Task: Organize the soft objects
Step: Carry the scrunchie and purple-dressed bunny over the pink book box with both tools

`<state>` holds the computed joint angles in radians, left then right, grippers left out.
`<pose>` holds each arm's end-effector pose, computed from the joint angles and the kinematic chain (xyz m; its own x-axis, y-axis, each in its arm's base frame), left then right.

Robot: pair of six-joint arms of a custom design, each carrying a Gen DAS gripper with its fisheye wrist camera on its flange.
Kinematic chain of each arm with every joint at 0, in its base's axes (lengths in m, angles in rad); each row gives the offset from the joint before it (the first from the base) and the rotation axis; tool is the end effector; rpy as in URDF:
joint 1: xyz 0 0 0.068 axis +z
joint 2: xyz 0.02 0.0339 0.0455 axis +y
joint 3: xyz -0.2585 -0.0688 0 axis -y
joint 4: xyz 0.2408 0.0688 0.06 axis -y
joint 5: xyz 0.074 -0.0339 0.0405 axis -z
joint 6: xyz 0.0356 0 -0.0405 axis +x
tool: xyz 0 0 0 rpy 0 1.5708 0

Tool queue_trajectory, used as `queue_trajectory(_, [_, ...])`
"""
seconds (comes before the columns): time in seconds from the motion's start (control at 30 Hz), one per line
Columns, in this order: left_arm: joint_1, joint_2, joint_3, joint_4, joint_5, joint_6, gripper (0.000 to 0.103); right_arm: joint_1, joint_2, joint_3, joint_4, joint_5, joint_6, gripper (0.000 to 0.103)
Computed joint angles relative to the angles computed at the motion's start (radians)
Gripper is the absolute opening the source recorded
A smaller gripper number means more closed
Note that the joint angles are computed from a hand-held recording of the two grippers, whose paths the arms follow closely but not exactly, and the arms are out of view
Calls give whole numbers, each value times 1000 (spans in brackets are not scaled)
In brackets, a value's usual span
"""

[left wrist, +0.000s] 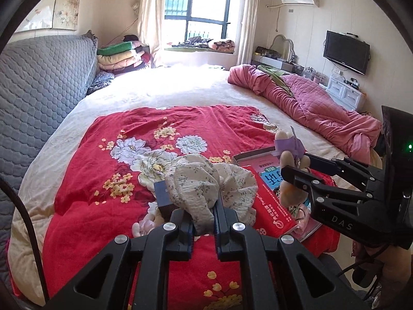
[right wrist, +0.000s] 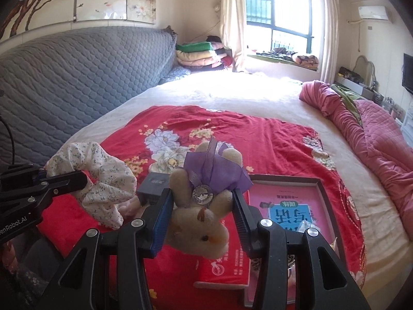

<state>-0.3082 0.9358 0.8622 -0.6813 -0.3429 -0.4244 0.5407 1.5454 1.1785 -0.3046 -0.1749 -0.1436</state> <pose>0.1842 -0.0461 0.2901 -0.6166 -0.2107 -0.7586 -0.2212 0.9711 -0.0900 0.2927 0.1830 0.2737 -0.4387 -0.4277 -0.7903 -0.6936 0.7203 -0.0049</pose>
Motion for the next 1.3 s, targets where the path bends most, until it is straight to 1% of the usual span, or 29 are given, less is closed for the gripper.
queue_trajectory(0.13, [-29,58,46,19,-11,2,12,-42,-9,-3,0,-7,0,47])
queue_trajectory(0.57, [-89,284,174,89,-6,11,12,-212,2,-13,31,-89,12,47])
queue_trajectory(0.67, [-83,330,194,110,17,14,12,-244,9,-21,42,-106,2,47])
queue_trajectory(0.8, [-88,407,238,136,40,29,12,-275,15,-40,59,-94,-16,47])
queue_trajectory(1.0, [-116,536,326,164,71,38,12,-348,41,-29,60,-121,-16,47])
queue_trajectory(1.1, [-124,595,373,160,81,40,12,-372,42,-32,71,-108,-28,47])
queue_trajectory(1.17, [-125,634,397,165,99,40,12,-397,50,-34,78,-123,-34,47])
queue_trajectory(1.3, [-134,708,446,169,105,45,12,-440,69,-30,83,-136,-39,47])
